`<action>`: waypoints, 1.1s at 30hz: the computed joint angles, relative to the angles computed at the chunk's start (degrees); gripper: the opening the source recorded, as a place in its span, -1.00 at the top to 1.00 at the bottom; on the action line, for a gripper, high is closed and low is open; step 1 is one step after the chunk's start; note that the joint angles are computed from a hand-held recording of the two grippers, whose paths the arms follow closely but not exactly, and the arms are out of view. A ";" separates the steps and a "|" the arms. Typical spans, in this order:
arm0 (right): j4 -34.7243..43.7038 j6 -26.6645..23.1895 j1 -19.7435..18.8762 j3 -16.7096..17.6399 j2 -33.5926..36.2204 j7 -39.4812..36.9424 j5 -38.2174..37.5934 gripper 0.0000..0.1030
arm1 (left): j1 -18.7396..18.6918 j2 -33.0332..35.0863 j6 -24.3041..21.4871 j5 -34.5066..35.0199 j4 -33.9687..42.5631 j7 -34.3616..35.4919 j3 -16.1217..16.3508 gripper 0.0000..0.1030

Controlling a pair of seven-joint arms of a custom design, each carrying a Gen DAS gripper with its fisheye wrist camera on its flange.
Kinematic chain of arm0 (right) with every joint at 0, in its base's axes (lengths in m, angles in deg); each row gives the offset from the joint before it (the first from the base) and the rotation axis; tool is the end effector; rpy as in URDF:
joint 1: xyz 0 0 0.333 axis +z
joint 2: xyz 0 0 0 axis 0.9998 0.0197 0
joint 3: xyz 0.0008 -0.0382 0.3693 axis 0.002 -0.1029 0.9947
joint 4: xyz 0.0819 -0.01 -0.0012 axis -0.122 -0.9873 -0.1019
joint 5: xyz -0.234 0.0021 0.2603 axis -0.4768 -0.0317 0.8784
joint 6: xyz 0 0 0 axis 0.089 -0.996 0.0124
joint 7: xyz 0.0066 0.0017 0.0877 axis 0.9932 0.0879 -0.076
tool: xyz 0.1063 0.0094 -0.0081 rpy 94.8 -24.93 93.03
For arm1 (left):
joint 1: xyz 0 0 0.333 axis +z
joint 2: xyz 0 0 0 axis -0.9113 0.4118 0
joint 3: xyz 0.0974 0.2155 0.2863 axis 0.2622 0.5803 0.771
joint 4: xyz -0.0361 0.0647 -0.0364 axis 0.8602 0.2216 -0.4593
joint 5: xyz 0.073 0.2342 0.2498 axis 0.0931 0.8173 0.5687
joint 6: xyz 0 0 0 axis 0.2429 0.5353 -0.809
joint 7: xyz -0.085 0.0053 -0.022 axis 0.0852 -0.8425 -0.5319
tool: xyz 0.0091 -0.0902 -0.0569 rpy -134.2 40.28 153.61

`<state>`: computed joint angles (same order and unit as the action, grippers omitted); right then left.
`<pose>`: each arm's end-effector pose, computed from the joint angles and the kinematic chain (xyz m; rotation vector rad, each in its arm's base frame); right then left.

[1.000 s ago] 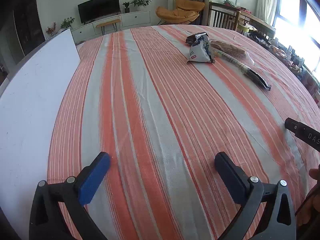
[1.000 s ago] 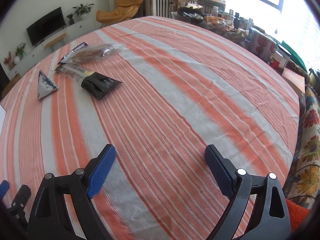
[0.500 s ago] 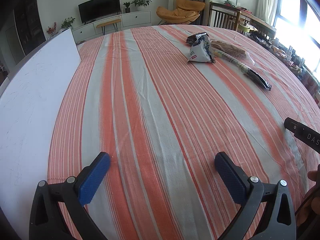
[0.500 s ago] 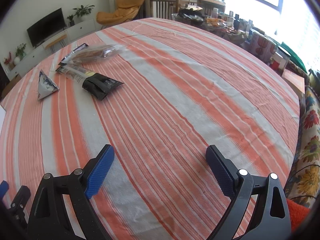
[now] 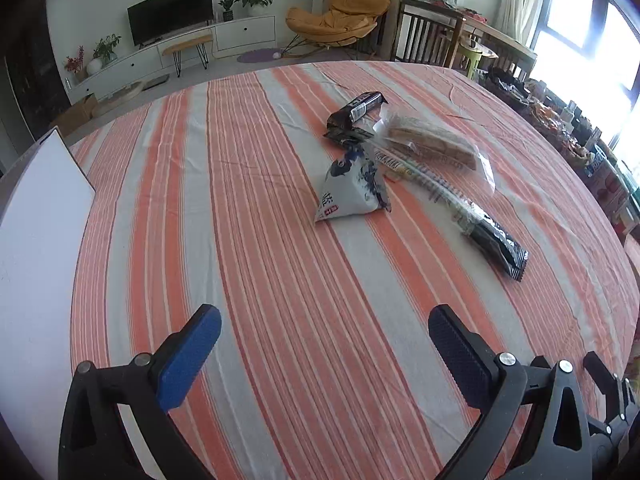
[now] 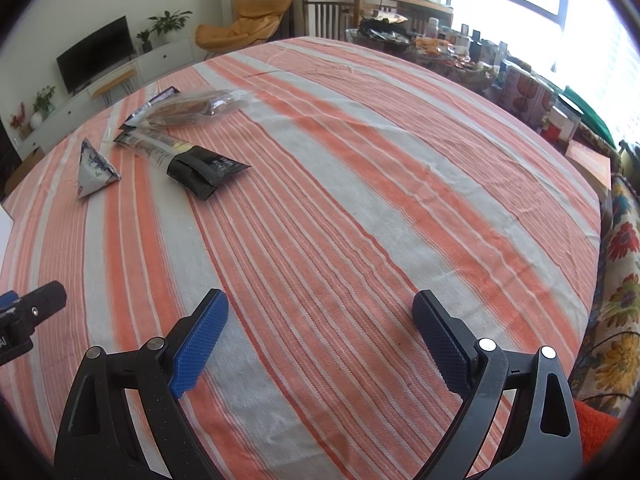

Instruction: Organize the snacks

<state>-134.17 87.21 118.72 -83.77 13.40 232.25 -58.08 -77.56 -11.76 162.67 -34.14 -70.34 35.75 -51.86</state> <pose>0.5653 0.3101 0.4572 -1.5744 2.1466 -0.6994 0.6860 -0.2066 0.4934 -1.8701 1.9705 -0.6827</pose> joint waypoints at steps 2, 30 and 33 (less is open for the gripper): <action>0.01 0.22 -0.06 0.05 0.03 -0.30 0.06 -0.89 | 0.60 4.78 -2.41 -2.60 8.27 0.29 -1.10 -0.99; 0.05 1.16 0.05 -0.25 0.16 -1.63 0.39 -0.90 | 2.02 -16.30 14.25 -1.45 -30.21 1.74 -1.99 0.07; 0.05 1.15 0.07 -0.26 0.16 -1.58 0.35 -0.90 | -1.06 -16.11 16.13 5.35 -30.95 -3.51 1.96 -0.54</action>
